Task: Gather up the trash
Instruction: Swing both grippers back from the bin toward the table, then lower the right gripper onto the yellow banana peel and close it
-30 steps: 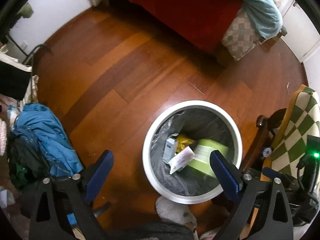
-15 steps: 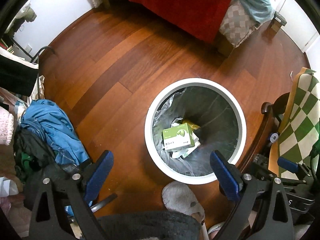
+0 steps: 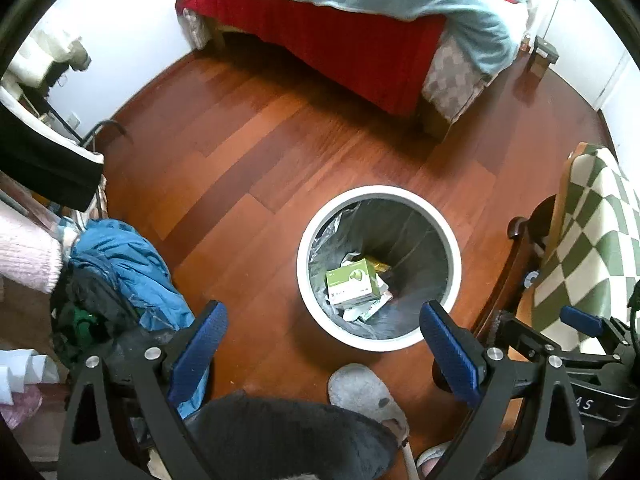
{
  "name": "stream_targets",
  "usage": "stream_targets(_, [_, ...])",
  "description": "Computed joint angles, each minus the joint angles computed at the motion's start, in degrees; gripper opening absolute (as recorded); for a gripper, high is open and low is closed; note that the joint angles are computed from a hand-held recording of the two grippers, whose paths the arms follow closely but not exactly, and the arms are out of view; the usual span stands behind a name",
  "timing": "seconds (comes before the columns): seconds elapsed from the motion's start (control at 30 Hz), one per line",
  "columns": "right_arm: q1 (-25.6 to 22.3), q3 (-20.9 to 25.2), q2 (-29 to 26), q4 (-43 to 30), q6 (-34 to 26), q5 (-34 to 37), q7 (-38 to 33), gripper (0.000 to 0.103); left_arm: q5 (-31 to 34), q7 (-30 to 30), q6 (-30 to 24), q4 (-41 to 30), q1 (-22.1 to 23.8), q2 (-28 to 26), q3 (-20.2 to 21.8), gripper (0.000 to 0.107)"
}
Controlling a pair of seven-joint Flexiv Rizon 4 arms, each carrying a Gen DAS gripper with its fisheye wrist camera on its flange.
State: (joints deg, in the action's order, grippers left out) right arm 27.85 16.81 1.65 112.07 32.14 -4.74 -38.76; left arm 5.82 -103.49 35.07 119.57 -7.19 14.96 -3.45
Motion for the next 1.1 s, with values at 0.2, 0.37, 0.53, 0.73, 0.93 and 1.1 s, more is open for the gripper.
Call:
stream_targets(0.2, [-0.4, 0.6, 6.7, -0.2, -1.3, 0.9, 0.0, 0.101, -0.1, -0.4, -2.0, -1.3, -0.8, 4.5, -0.9, 0.098])
stream_targets(0.37, [-1.4, 0.9, 13.8, -0.1, -1.4, 2.7, 1.5, 0.101, -0.4, -1.9, -5.0, -3.9, -1.3, 7.8, -2.7, 0.098])
stream_targets(0.53, [-3.5, 0.0, 22.2, 0.5, -2.4, 6.5, 4.0, 0.101, -1.2, -2.6, -4.1, -6.4, -3.4, 8.1, -5.3, 0.098])
stream_targets(0.73, [-9.4, -1.5, 34.7, 2.8, -12.3, 5.7, 6.8, 0.101, -3.3, -3.1, -0.3, -8.8, -8.4, 1.7, -9.6, 0.098])
stream_targets(0.93, [-19.4, -5.8, 49.9, 7.3, -29.5, 2.7, 6.9, 0.101, 0.3, -7.6, 1.7, -15.1, -16.1, -11.7, -16.2, 0.098])
stream_targets(1.1, [-28.9, -12.8, 60.8, 13.3, -37.7, -2.1, 2.1, 0.101, 4.9, -11.0, -1.7, -23.9, -23.5, -23.9, -19.8, 0.098])
